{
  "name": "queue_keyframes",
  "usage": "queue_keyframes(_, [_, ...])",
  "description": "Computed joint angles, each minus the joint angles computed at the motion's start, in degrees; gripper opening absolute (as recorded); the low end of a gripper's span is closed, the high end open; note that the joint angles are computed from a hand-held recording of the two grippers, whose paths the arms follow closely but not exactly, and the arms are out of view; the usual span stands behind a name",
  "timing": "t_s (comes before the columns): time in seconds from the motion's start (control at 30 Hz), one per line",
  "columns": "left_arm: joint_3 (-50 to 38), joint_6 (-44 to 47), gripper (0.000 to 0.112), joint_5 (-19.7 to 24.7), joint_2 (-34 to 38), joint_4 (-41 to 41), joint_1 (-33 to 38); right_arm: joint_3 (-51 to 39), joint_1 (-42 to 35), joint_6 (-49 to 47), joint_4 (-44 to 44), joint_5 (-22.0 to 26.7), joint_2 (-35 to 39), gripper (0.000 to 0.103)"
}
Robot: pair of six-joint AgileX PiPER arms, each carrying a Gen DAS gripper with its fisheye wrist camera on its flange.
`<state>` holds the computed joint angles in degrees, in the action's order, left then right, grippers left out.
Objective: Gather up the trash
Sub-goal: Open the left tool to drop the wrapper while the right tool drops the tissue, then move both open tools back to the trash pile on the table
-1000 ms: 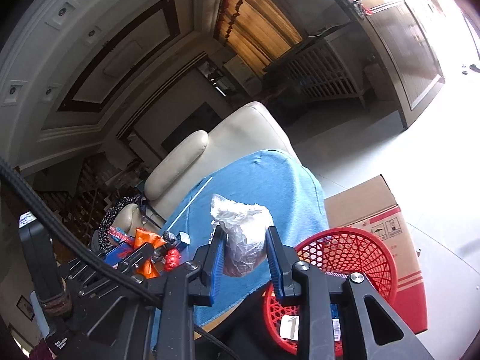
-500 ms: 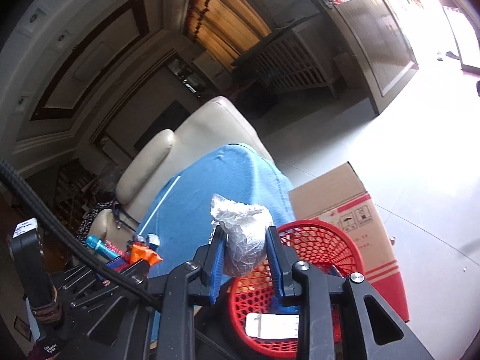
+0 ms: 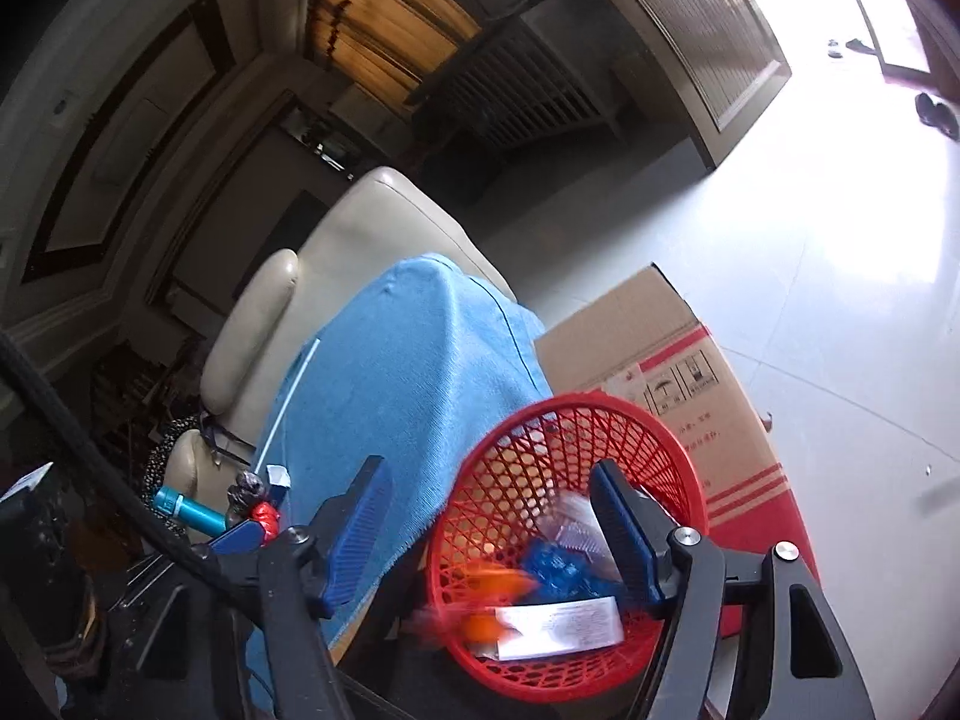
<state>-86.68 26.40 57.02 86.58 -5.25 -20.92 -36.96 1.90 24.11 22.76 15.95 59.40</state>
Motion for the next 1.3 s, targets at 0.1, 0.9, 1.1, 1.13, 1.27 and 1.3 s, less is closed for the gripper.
queue_keyframes(0.1, [-0.5, -0.3, 0.053, 0.5, -0.1, -0.4, 1.2, -0.3, 0.8, 2.6, -2.8, -0.4, -1.0, 0.073])
queue_keyframes(0.9, [-4.6, 11.5, 0.061, -2.3, 8.6, -9.0, 41.2, -32.1, 25.7, 31.8, -35.2, 9.3, 27.3, 0.072])
queue_keyframes(1.1, [-20.8, 13.7, 0.062, 1.4, 21.4, -10.1, 53.2, -51.8, 28.4, 20.9, -27.7, 18.3, 42.1, 0.072])
queue_keyframes(1.13, [-23.3, 13.5, 0.062, 2.0, 23.4, -10.1, 54.1, -57.0, 28.8, 19.5, -26.6, 21.3, 45.4, 0.072])
queue_keyframes(1.27, [-37.2, 13.1, 0.062, 6.5, 32.7, -11.9, 58.1, -80.0, 30.1, 12.2, -20.9, 30.4, 60.7, 0.072])
queue_keyframes(1.3, [-39.5, 13.3, 0.063, 7.1, 34.4, -12.4, 58.7, -85.7, 30.5, 9.3, -19.1, 30.6, 65.1, 0.071])
